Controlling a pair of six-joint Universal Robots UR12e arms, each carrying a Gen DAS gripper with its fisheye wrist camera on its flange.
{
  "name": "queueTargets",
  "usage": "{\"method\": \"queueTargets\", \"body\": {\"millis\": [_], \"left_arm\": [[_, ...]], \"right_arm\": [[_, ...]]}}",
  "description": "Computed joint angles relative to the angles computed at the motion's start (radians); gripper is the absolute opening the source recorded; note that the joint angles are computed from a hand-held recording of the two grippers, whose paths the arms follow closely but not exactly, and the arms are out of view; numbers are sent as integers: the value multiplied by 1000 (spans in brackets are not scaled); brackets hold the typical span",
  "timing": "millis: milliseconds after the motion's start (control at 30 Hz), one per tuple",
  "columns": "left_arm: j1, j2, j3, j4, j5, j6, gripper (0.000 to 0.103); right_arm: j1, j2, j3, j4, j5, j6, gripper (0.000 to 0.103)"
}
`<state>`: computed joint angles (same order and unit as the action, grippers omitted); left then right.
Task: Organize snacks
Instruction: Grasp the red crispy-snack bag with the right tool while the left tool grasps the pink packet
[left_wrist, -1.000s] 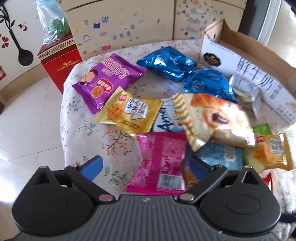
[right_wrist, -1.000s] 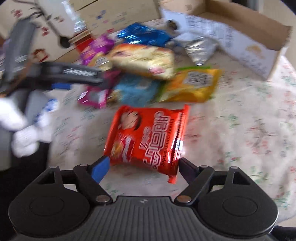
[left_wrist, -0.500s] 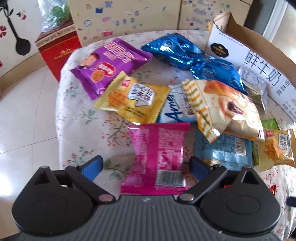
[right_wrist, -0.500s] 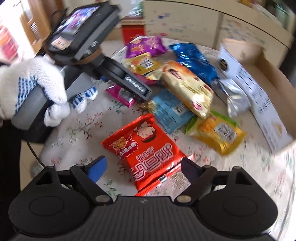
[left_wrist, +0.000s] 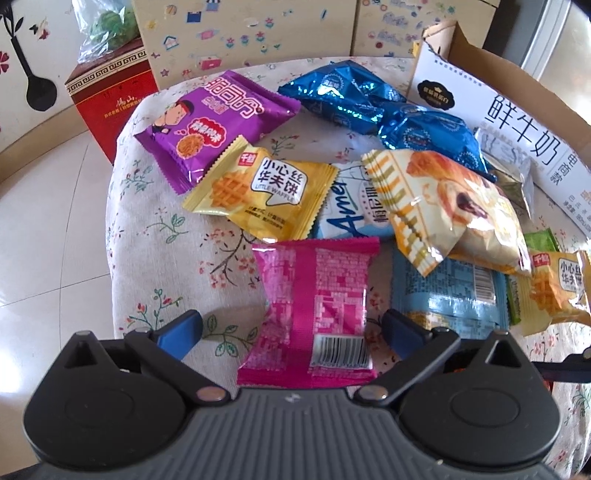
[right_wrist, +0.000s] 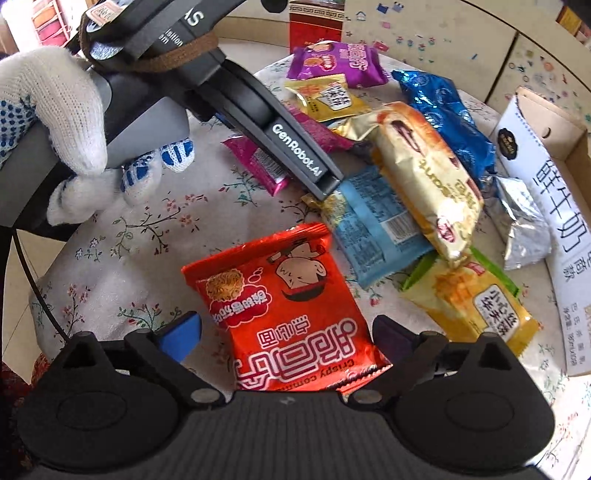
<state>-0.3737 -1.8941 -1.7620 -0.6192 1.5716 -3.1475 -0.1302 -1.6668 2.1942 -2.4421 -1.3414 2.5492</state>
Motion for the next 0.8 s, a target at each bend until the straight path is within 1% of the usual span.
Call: {"method": "queueTargets", "body": {"millis": [133, 200, 267, 300, 367, 433, 500, 567, 600, 633, 700, 733, 767, 800], "left_arm": [[1, 3, -6, 7, -1, 0, 103], [0, 5, -6, 6, -1, 2, 103], [1, 7, -7, 4, -3, 2, 103], [0, 8, -9, 5, -3, 4, 103], [-2, 11, -12, 9, 3, 8, 103], [-5, 14, -17, 19, 11, 15, 103], [-9, 18, -24, 34, 12, 32, 99], [-8, 23, -30, 44, -6, 47, 88], [-9, 25, -32, 49, -8, 52, 86], [-12, 27, -35, 59, 2, 59, 81], [-12, 32, -43, 76, -5, 69, 69], [-8, 35, -44, 73, -25, 65, 57], [-3, 38, -44, 67, -42, 54, 53], [-1, 42, -46, 69, -44, 45, 52]], "right_arm": [[29, 18, 1, -27, -56, 11, 101], [32, 18, 2, -28, -60, 19, 101], [30, 19, -2, -28, -54, 34, 97], [28, 20, -3, -31, -51, 41, 93], [28, 27, -8, -37, -46, 61, 90], [28, 29, -8, -47, -43, 65, 84], [27, 26, -3, -58, -36, 69, 78], [22, 20, -1, -55, -25, 84, 78], [19, 19, -1, -53, -19, 92, 78], [18, 18, -1, -53, -14, 100, 77], [9, 13, 0, -53, 8, 115, 76], [4, 9, 1, -51, 21, 121, 76], [-1, 5, 2, -52, 35, 127, 76], [-6, 3, 3, -55, 46, 132, 76]]}}
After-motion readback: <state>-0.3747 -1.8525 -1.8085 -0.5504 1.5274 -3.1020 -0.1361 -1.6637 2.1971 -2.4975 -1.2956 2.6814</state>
